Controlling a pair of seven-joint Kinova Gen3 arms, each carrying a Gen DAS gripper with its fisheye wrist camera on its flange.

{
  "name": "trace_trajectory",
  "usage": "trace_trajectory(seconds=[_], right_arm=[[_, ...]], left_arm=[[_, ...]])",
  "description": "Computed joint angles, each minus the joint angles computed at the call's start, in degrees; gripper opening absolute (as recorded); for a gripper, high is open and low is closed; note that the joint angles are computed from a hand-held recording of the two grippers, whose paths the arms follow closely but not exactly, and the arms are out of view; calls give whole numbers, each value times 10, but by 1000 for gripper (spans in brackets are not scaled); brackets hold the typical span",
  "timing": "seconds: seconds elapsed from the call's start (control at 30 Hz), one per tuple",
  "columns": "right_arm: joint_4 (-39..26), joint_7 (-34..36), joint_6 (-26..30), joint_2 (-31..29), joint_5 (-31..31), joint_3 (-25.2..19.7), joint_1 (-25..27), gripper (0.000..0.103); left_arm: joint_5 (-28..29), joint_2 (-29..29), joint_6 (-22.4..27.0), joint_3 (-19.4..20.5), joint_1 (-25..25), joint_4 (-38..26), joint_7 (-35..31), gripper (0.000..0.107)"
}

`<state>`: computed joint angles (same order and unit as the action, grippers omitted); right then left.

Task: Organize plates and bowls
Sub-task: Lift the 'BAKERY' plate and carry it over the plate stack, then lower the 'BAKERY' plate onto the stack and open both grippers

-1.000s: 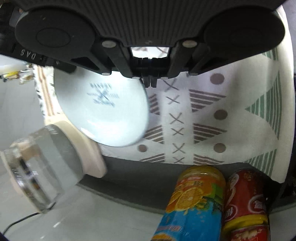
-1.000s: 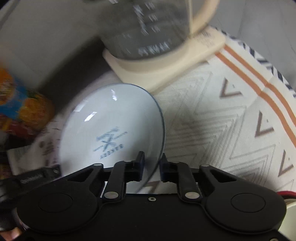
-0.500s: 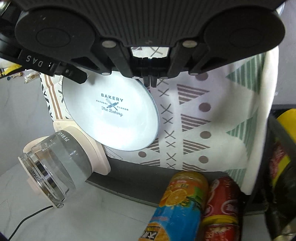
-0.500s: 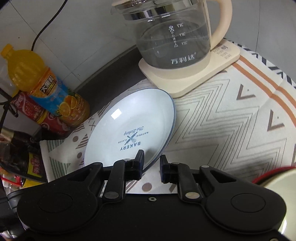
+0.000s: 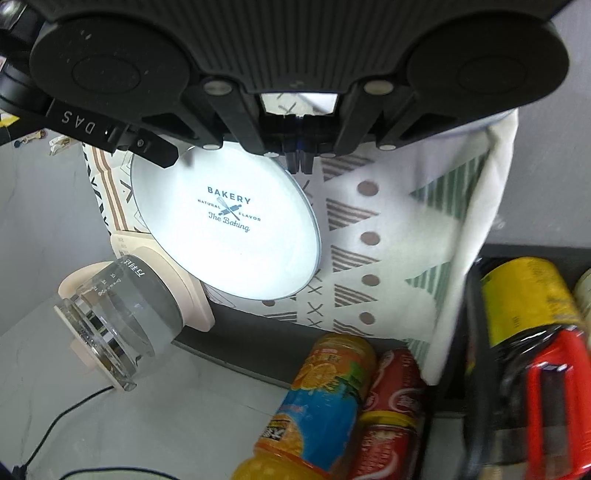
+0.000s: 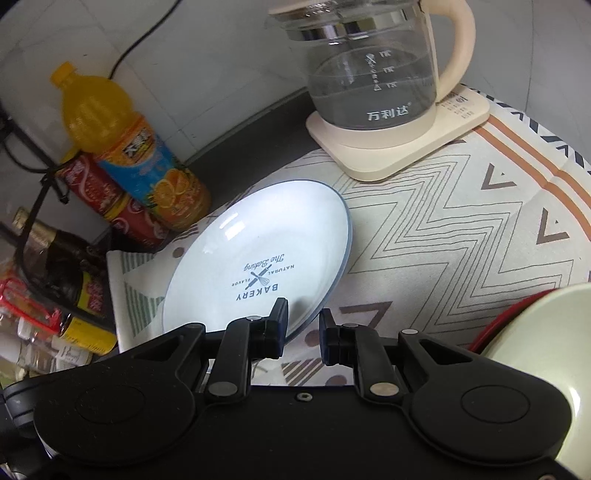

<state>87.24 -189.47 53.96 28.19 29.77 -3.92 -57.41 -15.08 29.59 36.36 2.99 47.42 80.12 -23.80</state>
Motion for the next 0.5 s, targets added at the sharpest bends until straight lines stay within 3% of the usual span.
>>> trace_trajectory(seconds=[0.27,0.5], right_arm=[[10,-6,-3,-17,15,-13,-25,16],[20,4,-3,-30,15,-31,-46,16]], left_arm=[[-66,-48,9,-29,63,61,115,0],[-146,-83,30,-24,112,117,257,0]])
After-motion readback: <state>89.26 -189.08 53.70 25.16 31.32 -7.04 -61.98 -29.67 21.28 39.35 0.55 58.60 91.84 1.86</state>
